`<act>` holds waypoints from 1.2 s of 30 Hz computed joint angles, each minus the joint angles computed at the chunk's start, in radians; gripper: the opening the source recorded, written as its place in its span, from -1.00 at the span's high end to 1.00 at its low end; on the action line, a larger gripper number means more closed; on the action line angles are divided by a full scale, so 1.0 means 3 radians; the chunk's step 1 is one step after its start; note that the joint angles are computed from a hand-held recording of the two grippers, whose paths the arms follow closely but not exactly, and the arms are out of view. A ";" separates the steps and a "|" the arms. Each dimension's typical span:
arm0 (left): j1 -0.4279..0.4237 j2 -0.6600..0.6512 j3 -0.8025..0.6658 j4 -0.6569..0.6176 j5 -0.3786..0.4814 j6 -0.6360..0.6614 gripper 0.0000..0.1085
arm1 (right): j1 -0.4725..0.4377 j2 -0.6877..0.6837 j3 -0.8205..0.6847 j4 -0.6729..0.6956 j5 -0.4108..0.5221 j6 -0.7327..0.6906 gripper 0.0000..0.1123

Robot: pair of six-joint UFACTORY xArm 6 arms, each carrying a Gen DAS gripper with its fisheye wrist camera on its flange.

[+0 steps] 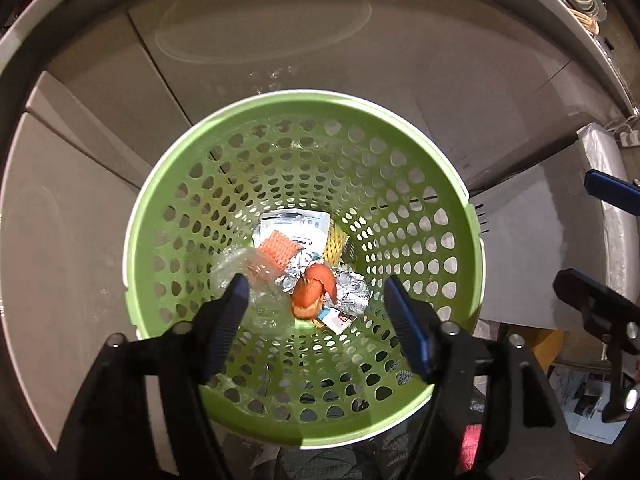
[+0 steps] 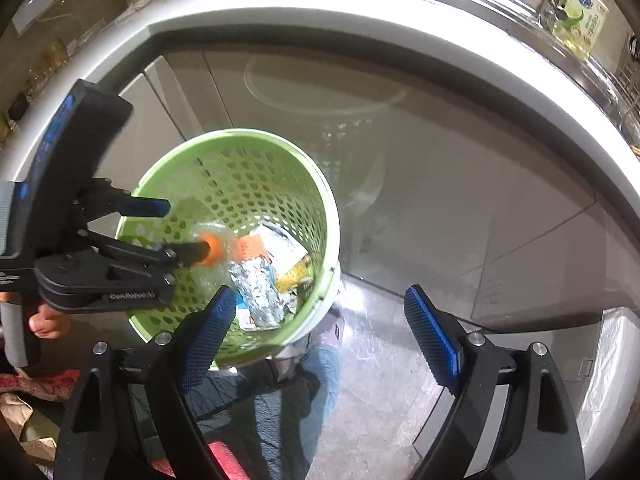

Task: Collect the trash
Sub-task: 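Open the left tool to drop the orange peel into the green basket, then move both open tools up over the counter toward the tissue and red wrapper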

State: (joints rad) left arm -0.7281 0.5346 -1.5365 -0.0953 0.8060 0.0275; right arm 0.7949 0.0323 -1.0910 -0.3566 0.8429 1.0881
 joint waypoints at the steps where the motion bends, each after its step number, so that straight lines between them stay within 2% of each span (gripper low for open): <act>1: -0.0013 0.0052 -0.0032 0.0002 0.0031 0.0023 -0.30 | 0.0001 0.0005 0.0010 0.0020 0.0004 0.0006 -0.53; 6: 0.0000 0.0230 -0.0242 0.0002 0.0241 -0.0036 -0.30 | -0.0047 0.0007 0.0029 0.0092 -0.0046 -0.0049 -0.53; 16: 0.0137 -0.0123 -0.0315 0.0146 0.0121 -0.0364 -0.44 | -0.0143 -0.0044 -0.0325 -0.0139 -0.0021 -0.0165 -0.54; 19: 0.0184 -0.0288 -0.0358 0.0298 0.0070 -0.0551 -0.55 | -0.0211 -0.0027 -0.0518 -0.0233 -0.0090 -0.0288 -0.65; 21: 0.0225 -0.0402 -0.0375 0.0409 0.0011 -0.0717 -0.60 | -0.0258 0.0019 -0.0662 -0.0267 -0.0173 -0.0415 -0.67; 29: 0.0360 -0.0554 -0.0717 0.1093 0.0104 -0.1540 -0.65 | -0.0546 0.0433 -0.1437 0.0182 -0.0586 -0.1513 -0.69; 36: 0.0391 -0.0364 -0.1229 0.1515 0.0411 -0.2170 -0.67 | -0.0723 0.0974 -0.2239 0.0875 -0.0689 -0.2623 -0.74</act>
State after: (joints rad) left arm -0.6108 0.4255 -1.9051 0.3591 0.9293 -0.6236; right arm 0.5780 0.3245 -1.7627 -0.0942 0.6362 0.3012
